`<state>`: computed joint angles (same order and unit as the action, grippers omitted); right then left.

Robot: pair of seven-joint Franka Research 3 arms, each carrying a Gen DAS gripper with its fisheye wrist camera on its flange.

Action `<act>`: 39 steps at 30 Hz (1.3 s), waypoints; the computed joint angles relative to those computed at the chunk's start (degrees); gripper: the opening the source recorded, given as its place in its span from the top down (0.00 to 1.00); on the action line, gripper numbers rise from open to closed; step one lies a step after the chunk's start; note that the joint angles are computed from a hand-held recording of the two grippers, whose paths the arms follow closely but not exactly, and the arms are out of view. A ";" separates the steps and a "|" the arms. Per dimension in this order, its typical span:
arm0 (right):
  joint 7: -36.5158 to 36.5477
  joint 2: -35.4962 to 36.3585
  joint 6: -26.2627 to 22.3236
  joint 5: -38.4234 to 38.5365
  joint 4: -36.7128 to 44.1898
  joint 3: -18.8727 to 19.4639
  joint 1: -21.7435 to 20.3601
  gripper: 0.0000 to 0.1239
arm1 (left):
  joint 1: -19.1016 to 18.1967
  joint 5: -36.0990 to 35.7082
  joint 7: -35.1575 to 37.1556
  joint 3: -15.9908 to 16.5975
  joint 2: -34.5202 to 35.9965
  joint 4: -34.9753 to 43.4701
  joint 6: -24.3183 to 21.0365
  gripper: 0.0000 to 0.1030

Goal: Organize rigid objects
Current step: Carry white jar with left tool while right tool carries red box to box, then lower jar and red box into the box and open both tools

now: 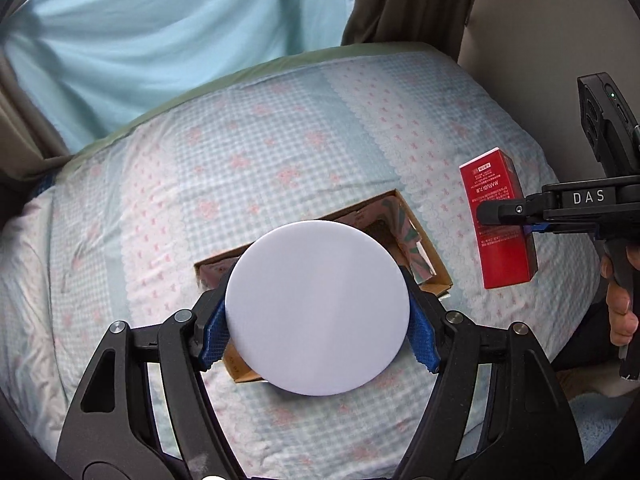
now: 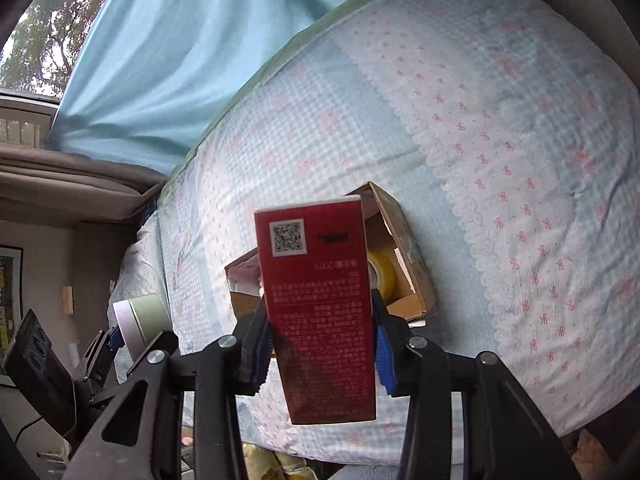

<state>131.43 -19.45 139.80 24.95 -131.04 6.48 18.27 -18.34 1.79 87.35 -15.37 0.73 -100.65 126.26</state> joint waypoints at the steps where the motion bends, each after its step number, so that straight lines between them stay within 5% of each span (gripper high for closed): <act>1: -1.98 1.62 -0.85 -0.28 1.15 -0.35 0.32 0.68 | 0.08 0.23 -1.07 0.09 -0.12 -1.04 0.24 0.32; 7: -11.13 10.48 -5.75 -1.45 7.95 -1.04 0.82 0.68 | -0.22 0.08 -8.18 -0.21 3.57 -2.93 0.98 0.32; 17: -18.14 22.41 -10.85 -3.19 15.52 -1.15 0.39 0.69 | -1.16 3.20 -14.20 -0.22 19.01 8.24 -5.68 0.32; 31: -15.11 31.22 -16.41 -7.10 22.81 -2.17 0.36 0.68 | -3.71 7.21 -10.14 -0.10 28.33 17.49 -14.58 0.32; 32: -14.17 31.29 -16.70 -8.23 22.92 -2.36 0.54 0.67 | -3.85 7.37 -10.52 -0.01 28.22 17.53 -14.59 0.26; 33: -13.49 31.27 -16.60 -9.09 22.86 -2.49 0.65 0.64 | -3.90 7.46 -10.90 0.01 27.71 17.11 -14.08 0.02; 35: -15.69 30.54 -14.96 -6.14 21.59 -2.13 -0.18 0.55 | -3.62 7.48 -11.22 -0.10 25.98 15.17 -11.60 0.00; 38: -23.89 30.05 -13.18 4.11 20.21 -0.85 -2.04 0.17 | -3.78 8.30 -11.48 -0.03 24.68 14.34 -11.07 0.00; 39: -23.28 29.85 -13.42 3.48 20.41 -0.98 -1.68 0.17 | -3.75 8.43 -11.55 -0.04 24.21 13.95 -10.82 0.00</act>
